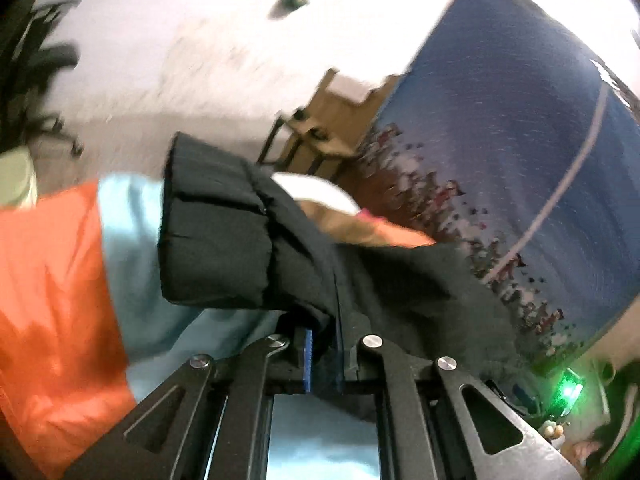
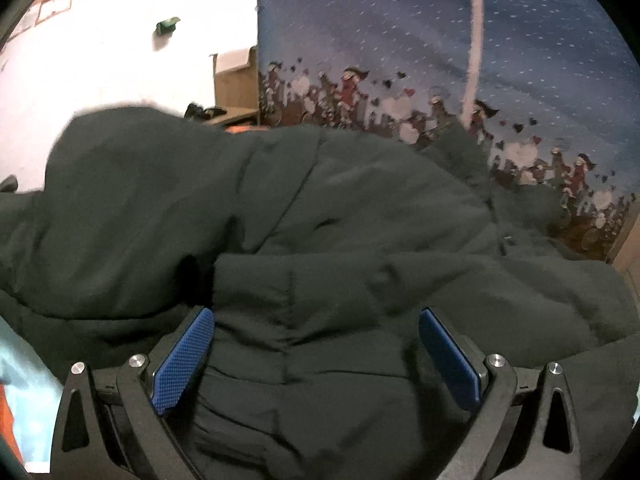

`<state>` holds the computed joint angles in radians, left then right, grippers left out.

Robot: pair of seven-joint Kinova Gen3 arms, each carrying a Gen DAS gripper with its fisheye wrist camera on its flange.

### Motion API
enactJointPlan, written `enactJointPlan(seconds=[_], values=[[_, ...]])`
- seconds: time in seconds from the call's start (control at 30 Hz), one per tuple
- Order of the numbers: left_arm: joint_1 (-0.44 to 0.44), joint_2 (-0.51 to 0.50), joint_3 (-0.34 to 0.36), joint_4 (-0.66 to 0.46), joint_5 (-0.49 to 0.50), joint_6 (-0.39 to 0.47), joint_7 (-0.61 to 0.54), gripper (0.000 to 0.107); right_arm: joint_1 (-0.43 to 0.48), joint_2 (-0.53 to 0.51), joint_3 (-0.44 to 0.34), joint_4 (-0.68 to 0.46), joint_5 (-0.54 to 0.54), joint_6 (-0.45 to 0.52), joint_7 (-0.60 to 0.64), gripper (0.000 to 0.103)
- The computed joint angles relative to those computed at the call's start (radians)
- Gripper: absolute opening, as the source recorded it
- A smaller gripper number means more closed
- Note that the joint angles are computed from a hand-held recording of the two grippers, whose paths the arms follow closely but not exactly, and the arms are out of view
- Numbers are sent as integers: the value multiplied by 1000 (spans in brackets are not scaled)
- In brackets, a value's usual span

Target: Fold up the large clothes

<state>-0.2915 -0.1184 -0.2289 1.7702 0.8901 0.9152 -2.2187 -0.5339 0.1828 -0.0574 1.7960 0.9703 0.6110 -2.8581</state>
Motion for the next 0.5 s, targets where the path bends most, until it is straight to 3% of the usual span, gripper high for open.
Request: enactJointPlan(seconds=[0.27,0.5], values=[[166,-113,84,-60,-25,-41,-53,4,80,-117,-14,54,-20,3,-45,103],[327,-96,274,-150,-182,-145,62,3,194,-243,-58,116,-28,13,-15,103]])
